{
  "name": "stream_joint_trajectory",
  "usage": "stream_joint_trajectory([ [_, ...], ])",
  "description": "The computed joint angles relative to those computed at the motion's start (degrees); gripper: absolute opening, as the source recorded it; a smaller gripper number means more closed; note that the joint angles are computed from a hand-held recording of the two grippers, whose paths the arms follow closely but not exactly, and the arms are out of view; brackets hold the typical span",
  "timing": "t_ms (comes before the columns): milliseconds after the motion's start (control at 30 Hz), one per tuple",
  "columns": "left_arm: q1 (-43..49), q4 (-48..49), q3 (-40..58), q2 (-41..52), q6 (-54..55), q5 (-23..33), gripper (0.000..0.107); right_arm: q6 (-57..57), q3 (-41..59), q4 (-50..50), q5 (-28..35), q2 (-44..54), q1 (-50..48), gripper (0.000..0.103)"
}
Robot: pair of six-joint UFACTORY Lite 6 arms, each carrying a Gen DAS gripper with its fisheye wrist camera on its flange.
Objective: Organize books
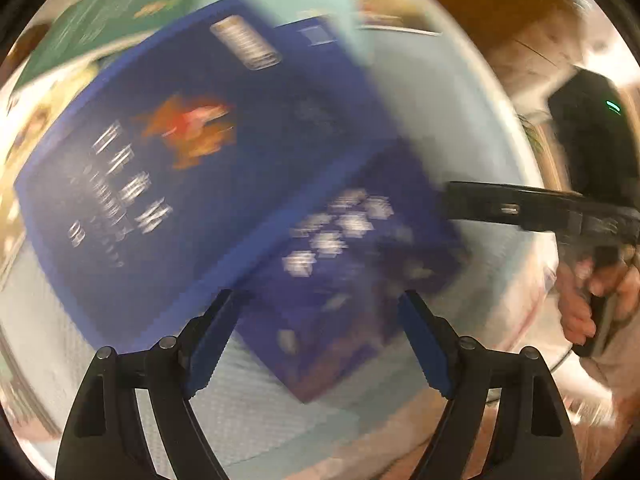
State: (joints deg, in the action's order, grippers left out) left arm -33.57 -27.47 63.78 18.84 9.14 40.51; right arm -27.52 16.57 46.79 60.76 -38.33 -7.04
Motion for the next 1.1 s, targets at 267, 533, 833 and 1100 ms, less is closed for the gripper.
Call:
stream_joint_trajectory([
  [267,6.66,6.80,0.86,-1.17,-4.59,-2.03,0.075,4.87,9.56,-1.90,-11.51,11.23,10.94,0.070],
  [533,20.32,13.00,25.07,10.92,-0.32,2.77,0.077,11.11,6.69,6.66,-11.46,6.23,17.12,0.070],
  [833,25.71,17.11,72.98,45.88,-0.24,24.10,0.087,-6.82,4.98,43.63,-26.38,17.97,38.04,0.070],
  [1100,22.27,18.16,35.39,23.26,4.26,14.92,0.083,-5.09,13.56,33.43,-27.41,24.15,26.80,0.070],
])
